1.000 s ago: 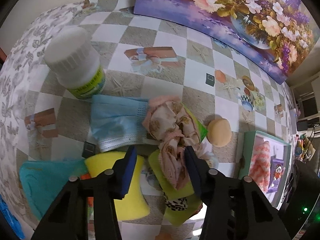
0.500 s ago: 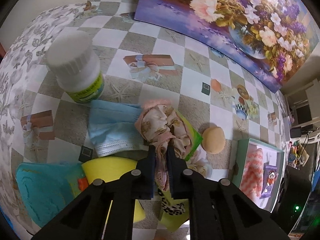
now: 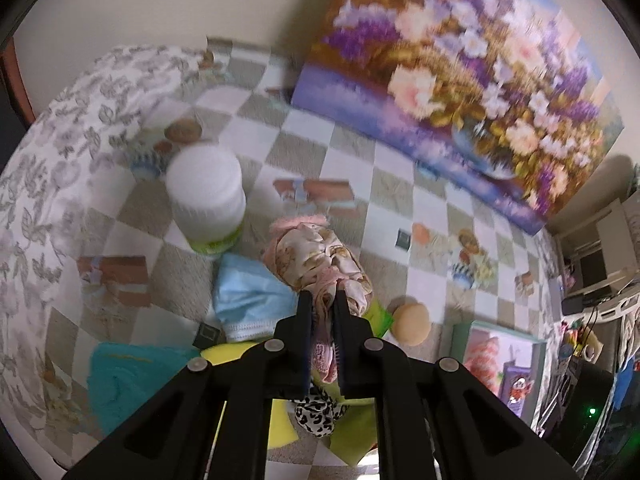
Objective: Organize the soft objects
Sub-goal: 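Lift the pink cloth and green cloth and carry both over the white tray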
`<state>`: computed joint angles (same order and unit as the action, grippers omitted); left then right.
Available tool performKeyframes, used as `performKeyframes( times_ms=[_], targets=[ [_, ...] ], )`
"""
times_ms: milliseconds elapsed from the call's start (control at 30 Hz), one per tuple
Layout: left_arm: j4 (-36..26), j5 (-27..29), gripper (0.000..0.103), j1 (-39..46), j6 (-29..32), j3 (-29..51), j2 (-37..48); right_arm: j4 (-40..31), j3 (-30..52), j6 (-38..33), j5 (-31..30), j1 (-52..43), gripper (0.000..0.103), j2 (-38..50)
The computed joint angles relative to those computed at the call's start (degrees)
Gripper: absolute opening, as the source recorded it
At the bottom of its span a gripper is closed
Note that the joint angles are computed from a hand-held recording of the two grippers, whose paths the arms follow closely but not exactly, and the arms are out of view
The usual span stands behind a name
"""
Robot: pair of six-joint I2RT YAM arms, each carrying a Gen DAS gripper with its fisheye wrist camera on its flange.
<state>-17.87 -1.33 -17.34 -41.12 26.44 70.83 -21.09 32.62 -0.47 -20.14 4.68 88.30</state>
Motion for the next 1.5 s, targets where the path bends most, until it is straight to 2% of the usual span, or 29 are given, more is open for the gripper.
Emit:
performKeyframes(
  times_ms=[200,400,467,533,567,833,1100,1200,1333,1500],
  targets=[
    [-2.9,-1.4,0.01,0.0,0.0,0.6,-4.1,-0.6,0.7,-0.5,0.1,0.3,0.007,2.1],
    [-1.6,-0.3,0.01,0.8,-0.4,0.0,-1.3,-0.2,0.6,-0.6,0.5,0.5,0.008,3.8],
    [-1.1,-0.2,0.01,1.0,-0.4,-0.1,-0.1,0.2,0.6,-0.3,0.7,0.5,0.011,4.6],
    [-0.9,-0.1,0.01,1.1,-0.4,-0.3,0.4,0.9,0.7,-0.1,0.8,0.8,0.027,5.8],
    [-0.7,0.0,0.01,1.1,-0.4,-0.3,0.7,1.2,0.6,0.0,0.9,1.0,0.03,6.2],
    [-0.1,0.3,0.01,0.9,-0.7,-0.2,2.1,5.2,0.5,1.9,1.6,3.3,0.032,11.7],
    [0.8,0.8,0.01,1.1,-0.7,-0.1,4.2,7.9,0.6,3.1,0.8,4.8,0.031,15.1],
    [1.2,0.8,0.01,1.0,-0.7,-0.1,5.2,9.3,0.0,3.3,1.2,6.0,0.027,14.9],
    [2.0,1.1,0.01,1.0,-0.9,-0.1,6.8,10.7,-0.7,3.5,2.5,6.6,0.01,14.3],
    [2.7,1.3,0.01,0.9,-1.3,-0.2,7.8,10.9,-1.5,3.2,2.7,6.3,0.005,10.8]
  ],
)
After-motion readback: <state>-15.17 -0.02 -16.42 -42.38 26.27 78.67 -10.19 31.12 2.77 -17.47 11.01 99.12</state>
